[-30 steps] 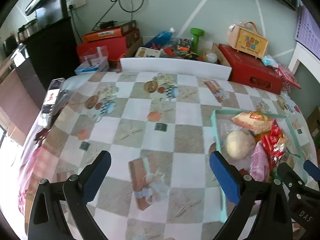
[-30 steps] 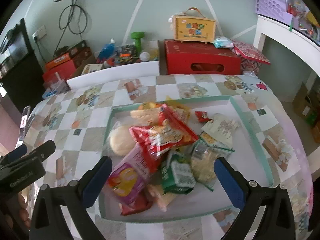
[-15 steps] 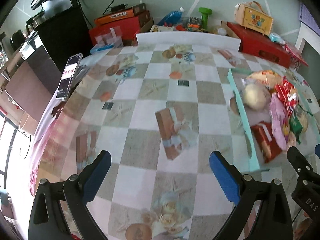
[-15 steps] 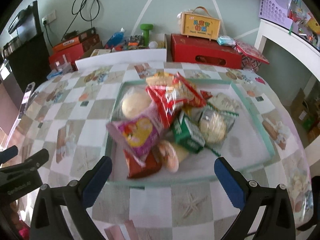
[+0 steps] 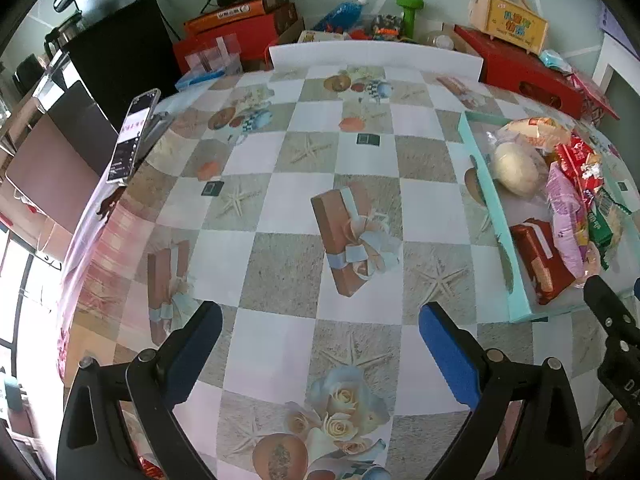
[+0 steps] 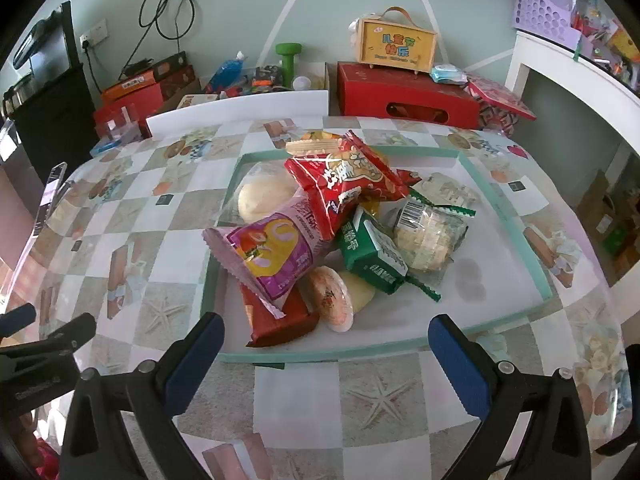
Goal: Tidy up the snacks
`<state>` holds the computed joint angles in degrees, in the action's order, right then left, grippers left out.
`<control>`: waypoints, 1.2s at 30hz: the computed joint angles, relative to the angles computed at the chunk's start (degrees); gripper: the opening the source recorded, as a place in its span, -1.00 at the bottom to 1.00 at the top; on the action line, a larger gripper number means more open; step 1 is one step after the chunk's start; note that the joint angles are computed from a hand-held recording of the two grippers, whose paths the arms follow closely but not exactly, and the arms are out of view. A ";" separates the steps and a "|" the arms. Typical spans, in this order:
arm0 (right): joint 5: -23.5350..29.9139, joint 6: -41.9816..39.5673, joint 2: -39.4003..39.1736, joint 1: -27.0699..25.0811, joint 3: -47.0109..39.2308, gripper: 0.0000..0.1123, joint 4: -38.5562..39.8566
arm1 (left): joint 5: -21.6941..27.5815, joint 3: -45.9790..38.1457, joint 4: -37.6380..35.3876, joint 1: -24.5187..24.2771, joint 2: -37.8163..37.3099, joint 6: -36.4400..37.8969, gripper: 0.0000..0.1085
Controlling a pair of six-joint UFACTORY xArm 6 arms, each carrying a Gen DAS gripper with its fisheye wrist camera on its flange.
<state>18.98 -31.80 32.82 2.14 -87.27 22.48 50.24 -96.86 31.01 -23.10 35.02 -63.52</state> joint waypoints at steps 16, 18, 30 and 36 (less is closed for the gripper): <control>0.96 0.21 0.55 0.16 -0.56 0.83 -1.37 | -2.13 0.18 -3.02 0.74 0.33 2.12 0.82; 1.01 0.26 0.59 0.15 -0.62 0.83 -1.42 | -2.22 0.28 -2.97 0.75 0.25 1.99 0.82; 1.56 1.32 0.94 -0.03 -0.99 0.83 -2.46 | -2.33 0.37 -3.01 0.83 0.16 1.51 0.82; 1.49 1.54 1.02 -0.01 -1.00 0.83 -2.63 | -2.48 0.56 -2.99 0.96 0.06 0.96 0.82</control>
